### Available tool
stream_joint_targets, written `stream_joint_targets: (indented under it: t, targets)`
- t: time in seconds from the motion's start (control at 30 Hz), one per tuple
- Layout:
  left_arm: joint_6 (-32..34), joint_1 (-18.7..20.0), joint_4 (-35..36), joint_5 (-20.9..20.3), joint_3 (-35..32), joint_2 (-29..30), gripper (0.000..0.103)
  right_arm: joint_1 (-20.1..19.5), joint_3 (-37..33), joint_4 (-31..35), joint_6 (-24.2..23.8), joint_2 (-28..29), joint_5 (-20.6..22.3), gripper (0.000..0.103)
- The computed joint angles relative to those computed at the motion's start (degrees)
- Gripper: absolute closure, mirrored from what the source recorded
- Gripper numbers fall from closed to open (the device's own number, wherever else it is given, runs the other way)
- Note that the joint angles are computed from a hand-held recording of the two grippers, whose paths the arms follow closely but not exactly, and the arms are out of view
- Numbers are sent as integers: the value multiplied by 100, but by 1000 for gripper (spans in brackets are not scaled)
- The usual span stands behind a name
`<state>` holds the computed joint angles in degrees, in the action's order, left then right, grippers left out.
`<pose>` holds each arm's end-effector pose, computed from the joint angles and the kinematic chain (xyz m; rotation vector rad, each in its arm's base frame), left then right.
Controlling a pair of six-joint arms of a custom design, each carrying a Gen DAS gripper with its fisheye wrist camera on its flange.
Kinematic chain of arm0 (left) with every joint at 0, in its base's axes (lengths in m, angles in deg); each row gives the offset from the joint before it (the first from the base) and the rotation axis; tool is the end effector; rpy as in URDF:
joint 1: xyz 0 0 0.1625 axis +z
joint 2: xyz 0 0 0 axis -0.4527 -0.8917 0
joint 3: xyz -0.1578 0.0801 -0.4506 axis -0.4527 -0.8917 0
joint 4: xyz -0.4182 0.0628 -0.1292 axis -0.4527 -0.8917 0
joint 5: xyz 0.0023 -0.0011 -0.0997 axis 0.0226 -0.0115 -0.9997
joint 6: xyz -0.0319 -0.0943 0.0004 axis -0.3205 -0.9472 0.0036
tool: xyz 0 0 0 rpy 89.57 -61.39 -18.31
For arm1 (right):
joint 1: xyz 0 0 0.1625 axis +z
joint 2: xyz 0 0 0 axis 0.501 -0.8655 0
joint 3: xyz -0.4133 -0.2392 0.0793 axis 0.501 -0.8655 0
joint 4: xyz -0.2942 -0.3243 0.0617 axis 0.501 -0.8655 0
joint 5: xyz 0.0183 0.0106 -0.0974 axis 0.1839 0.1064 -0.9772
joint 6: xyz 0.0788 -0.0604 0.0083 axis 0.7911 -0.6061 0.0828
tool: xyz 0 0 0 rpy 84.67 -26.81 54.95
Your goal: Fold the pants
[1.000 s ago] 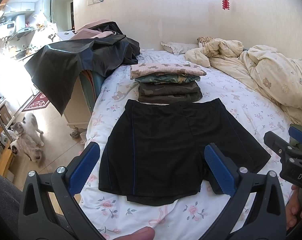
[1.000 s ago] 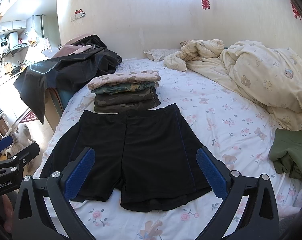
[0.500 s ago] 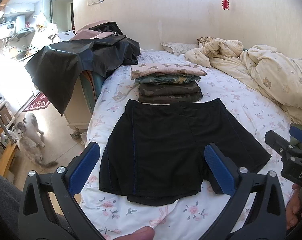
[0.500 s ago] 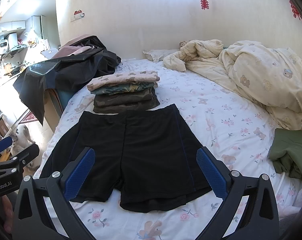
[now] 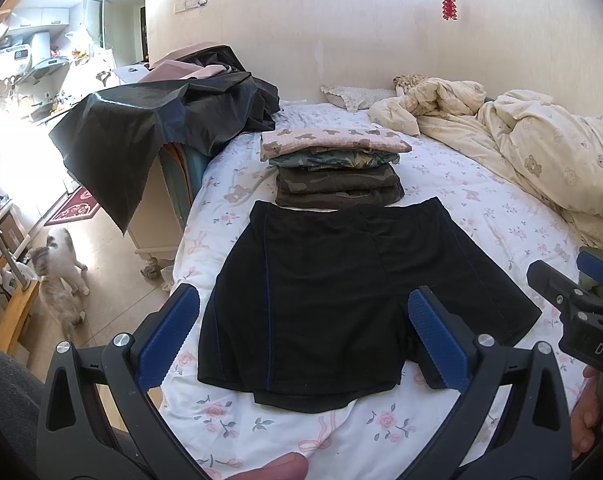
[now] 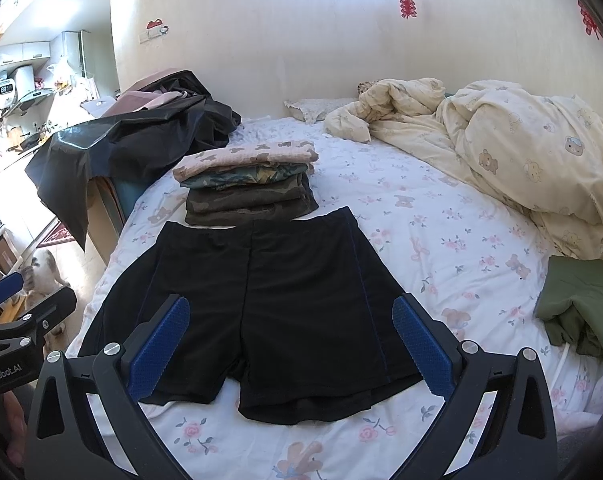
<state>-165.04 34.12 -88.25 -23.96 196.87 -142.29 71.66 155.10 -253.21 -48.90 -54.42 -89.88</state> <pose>-0.2418 -0.2498 0.1127 0.2057 2.0233 -1.1456 0.1599 -0.3048 0.1936 0.7125 -2.3148 1.0199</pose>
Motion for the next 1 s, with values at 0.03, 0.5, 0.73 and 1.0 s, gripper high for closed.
stream_joint_targets:
  t: [0.03,0.5,0.73,1.0]
  targets:
    - [0,3,14,3,-3,-7,0,-8,2,-7,-6,2,10,0]
    - [127,74,-16,48,2,-79,0,58,6,-9,17,-1,-44,0]
    - [267,74,-211,-17,16,15,0,37,-21,121,106,6,-116,0]
    - [948,368,-536,-76,-187,212,0,-527,-128,1656,815,-828,190,0]
